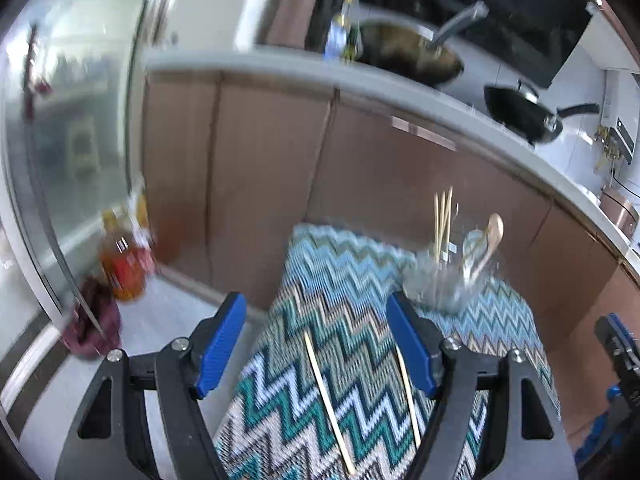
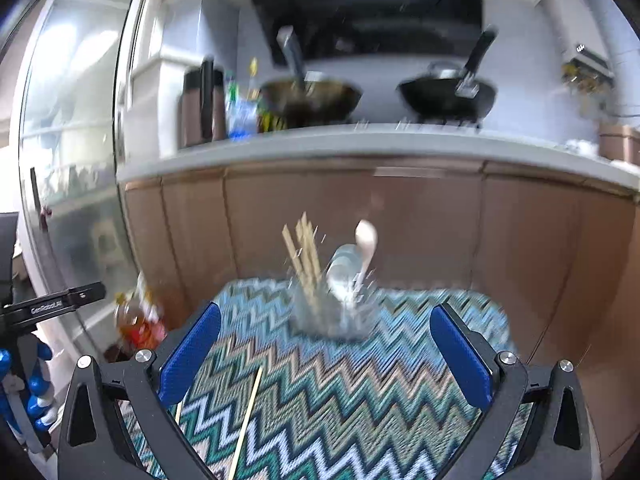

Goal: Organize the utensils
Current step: 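Grasp a chopstick with the right tool while the left tool grasps the last chopstick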

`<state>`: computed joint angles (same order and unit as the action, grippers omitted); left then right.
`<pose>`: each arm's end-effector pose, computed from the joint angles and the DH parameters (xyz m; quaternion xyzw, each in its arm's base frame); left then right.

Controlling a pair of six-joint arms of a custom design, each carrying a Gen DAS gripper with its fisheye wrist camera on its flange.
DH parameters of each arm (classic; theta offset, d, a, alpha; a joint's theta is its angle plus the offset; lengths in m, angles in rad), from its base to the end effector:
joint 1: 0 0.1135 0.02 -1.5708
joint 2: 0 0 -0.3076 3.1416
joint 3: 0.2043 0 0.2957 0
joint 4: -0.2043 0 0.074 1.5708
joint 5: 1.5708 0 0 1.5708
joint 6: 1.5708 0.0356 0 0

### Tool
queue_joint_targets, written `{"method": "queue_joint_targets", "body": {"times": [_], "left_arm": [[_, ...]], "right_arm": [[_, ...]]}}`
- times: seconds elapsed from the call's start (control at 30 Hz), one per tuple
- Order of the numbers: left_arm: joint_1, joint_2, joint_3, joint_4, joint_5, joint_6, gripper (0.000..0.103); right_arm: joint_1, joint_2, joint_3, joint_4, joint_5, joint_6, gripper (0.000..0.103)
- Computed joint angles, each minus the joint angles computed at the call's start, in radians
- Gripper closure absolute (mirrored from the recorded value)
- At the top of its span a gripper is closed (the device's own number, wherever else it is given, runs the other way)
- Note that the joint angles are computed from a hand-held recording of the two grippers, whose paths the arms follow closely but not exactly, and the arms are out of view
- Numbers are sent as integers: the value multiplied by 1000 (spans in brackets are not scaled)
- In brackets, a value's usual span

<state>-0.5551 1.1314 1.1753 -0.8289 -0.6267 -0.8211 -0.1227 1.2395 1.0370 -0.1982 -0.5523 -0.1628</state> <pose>0.2222 -0.1132 0.3918 -0.2335 0.8554 -0.0113 0.4622 0.3116 -0.0196 0.3642 -0.1666 0.7989 0.1494 0.5583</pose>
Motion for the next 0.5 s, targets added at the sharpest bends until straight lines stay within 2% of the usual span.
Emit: {"method": "queue_joint_targets", "body": {"times": [0.07, 0.17, 0.4, 0.47, 0.5], "left_arm": [[70, 13, -26, 39, 146, 21, 32], [138, 46, -54, 81, 294, 34, 32], [280, 167, -67, 107, 565, 51, 33], [317, 225, -44, 93, 629, 68, 35], [335, 248, -38, 93, 657, 74, 36]], "right_arm": [[45, 51, 32, -58, 34, -28, 4], [96, 120, 65, -116, 67, -63, 9], [169, 331, 210, -317, 83, -126, 28], [188, 395, 264, -378, 84, -145, 39], [198, 428, 294, -408, 83, -150, 41]]}}
